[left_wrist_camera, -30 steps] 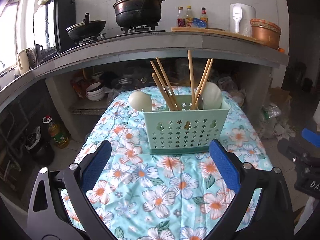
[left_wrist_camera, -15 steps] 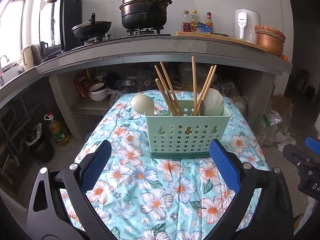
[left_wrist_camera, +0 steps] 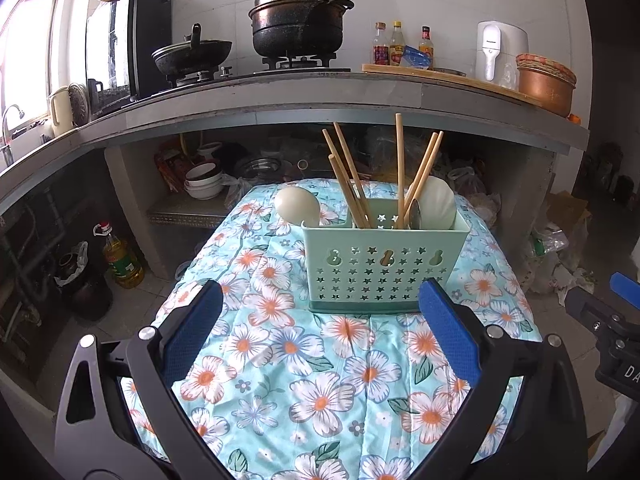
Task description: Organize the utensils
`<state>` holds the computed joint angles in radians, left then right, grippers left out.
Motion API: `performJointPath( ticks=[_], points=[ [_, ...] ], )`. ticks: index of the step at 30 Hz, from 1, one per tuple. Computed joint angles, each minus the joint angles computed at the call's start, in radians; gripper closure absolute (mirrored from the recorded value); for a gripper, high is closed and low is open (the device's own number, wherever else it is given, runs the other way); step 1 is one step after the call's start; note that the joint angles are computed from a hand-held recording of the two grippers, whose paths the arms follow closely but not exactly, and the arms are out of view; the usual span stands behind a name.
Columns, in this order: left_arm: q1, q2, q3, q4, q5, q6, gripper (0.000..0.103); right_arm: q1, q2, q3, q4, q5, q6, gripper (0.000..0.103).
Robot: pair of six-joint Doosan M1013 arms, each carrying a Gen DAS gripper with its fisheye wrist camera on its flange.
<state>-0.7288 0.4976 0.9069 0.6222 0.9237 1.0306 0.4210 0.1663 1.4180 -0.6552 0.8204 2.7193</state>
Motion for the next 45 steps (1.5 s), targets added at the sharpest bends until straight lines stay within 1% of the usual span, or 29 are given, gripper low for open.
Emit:
performJointPath(
  ticks=[8, 16, 21, 27, 45],
  points=[
    [0.002, 0.001, -0.003, -0.004, 0.002, 0.005, 0.008, 0.001, 0.000, -0.003, -0.008, 0.016, 0.004, 0.012],
    [0.004, 0.000, 0.000, 0.018, 0.004, -0.016, 0.008, 0.000, -0.002, -0.001, -0.038, 0.033, 0.029, 0.012],
    [0.001, -0.003, 0.008, 0.080, 0.023, -0.054, 0.008, 0.000, -0.002, 0.001, -0.047, 0.038, 0.037, 0.012],
    [0.011, -0.002, 0.000, 0.068, 0.062, -0.058, 0.008, 0.001, -0.001, -0.001, -0.049, 0.040, 0.037, 0.012],
    [0.013, -0.013, 0.011, 0.123, 0.093, -0.110, 0.008, 0.000, 0.000, -0.003, -0.047, 0.042, 0.036, 0.012]
  ],
)
